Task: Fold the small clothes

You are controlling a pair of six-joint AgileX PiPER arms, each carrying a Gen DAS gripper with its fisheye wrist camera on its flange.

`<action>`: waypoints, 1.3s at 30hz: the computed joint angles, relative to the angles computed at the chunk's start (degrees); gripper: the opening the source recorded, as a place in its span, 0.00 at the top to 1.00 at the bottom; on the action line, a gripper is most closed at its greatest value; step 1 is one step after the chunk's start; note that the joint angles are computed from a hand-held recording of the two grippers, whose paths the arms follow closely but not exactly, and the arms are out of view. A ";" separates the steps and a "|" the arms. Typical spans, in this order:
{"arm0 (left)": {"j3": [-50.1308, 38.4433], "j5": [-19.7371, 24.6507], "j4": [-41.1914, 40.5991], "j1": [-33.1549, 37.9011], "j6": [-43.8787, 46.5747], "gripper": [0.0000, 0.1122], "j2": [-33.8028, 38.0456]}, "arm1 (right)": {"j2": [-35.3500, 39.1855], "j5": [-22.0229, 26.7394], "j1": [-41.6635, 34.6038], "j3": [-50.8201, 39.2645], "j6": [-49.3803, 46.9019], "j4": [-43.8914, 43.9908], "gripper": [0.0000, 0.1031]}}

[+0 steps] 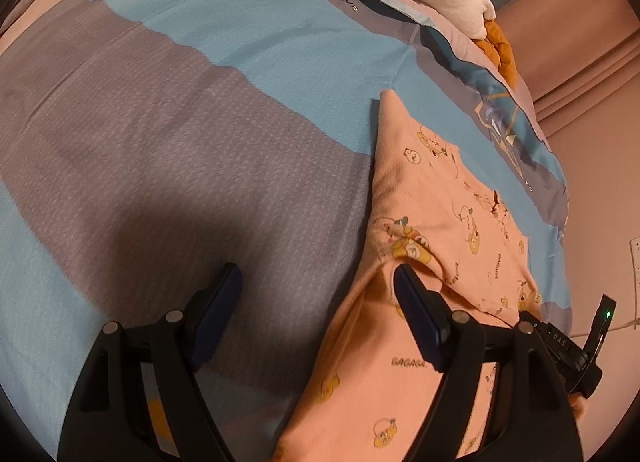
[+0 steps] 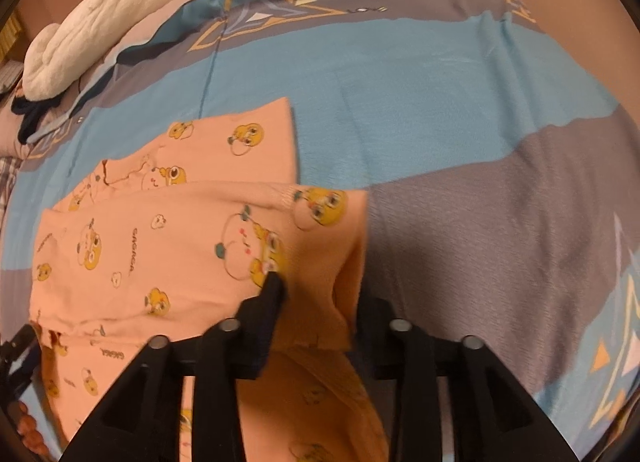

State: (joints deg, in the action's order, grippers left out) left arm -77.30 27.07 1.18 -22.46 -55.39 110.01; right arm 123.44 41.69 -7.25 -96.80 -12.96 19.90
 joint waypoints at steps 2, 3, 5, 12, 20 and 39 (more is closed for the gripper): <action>1.07 0.47 1.19 -0.52 -1.64 0.30 -1.46 | -1.79 -0.69 -1.20 2.57 -2.48 2.35 0.60; 1.68 0.64 2.28 -0.94 -2.86 0.30 -2.39 | -2.85 -1.07 -1.75 3.96 -3.75 3.54 0.60; 2.64 0.61 4.35 -1.80 -4.89 0.30 -3.90 | -5.57 -2.44 -2.70 7.20 -5.58 4.83 0.58; 5.12 1.62 14.93 -6.52 -14.07 0.23 -9.52 | -16.08 -8.34 -5.93 19.47 -19.32 16.24 0.38; 8.07 -2.45 17.29 -9.87 -15.59 0.16 -12.36 | -23.71 -13.49 -6.75 28.24 -34.48 27.34 0.30; 15.53 -3.77 17.30 -15.82 -15.17 0.15 -14.01 | -30.09 -9.05 -11.60 45.31 -61.88 47.94 0.24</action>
